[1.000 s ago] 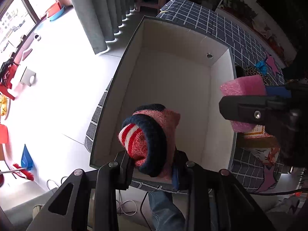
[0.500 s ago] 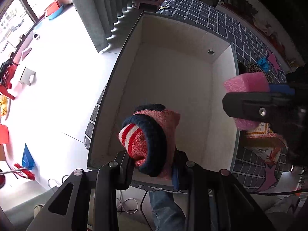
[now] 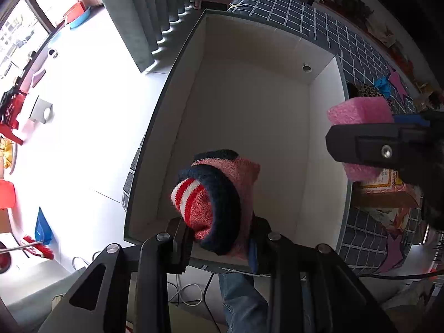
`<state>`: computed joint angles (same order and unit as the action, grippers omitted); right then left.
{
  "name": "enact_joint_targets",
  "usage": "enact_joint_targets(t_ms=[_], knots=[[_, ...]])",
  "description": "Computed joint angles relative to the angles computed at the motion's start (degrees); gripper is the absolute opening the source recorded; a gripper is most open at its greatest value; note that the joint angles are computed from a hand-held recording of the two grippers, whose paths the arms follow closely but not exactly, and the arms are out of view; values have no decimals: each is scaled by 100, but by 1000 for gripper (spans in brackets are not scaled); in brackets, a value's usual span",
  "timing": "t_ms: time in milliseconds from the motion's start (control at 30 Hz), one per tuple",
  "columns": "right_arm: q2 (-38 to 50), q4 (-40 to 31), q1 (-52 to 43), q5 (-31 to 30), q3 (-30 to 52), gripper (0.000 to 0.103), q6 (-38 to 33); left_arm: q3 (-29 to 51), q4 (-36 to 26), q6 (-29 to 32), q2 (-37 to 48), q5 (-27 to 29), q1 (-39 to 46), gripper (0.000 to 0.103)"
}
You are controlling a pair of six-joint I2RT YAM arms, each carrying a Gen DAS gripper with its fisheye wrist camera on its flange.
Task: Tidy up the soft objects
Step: 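Open both tools to drop the hat and sponge into the box, then move both tools back over the remaining soft items on the bed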
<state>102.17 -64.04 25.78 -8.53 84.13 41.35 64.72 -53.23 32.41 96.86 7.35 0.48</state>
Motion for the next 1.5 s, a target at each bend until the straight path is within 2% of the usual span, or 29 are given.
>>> enact_joint_targets(t_ms=[200,267,333,400,500,533,633,833,900,1100,1233,1367,1467,1500], knots=[[-27,5,3,13,24,72,-20,-31,31,72,-106,96,29,38],[-41,-16,-10,22,23,78,-29,-24,29,116,-144,225,103,49],[-40,-111,-18,137,55,95,5,-20,82,118,-192,259,145,74],[-179,-34,-80,78,-63,96,92,-49,146,161,-263,200,128,81],[-246,-104,-118,121,-30,96,173,-5,108,215,-286,239,153,83],[-228,-170,-115,181,40,101,173,88,7,186,-231,308,185,90],[-365,-154,-105,267,39,102,238,227,-162,184,-151,232,215,103],[-639,-266,-87,503,173,102,427,485,-455,331,-147,394,175,103],[-751,-327,-92,567,204,102,502,720,-724,388,-35,593,199,103],[-1675,-495,-166,840,-123,102,981,1801,-2254,677,793,1644,221,103],[-2719,-907,-535,1108,-604,102,1289,2252,-2874,778,991,1968,-31,103],[-4005,-1766,-1302,1361,-1284,102,1661,2585,-3116,460,974,2083,-506,103],[-4826,-2274,-2508,1128,-1920,102,1355,2607,-2923,36,813,1857,-1005,103],[-5110,-2396,-3156,939,-2198,102,1053,2590,-2831,-119,760,1730,-1222,103]])
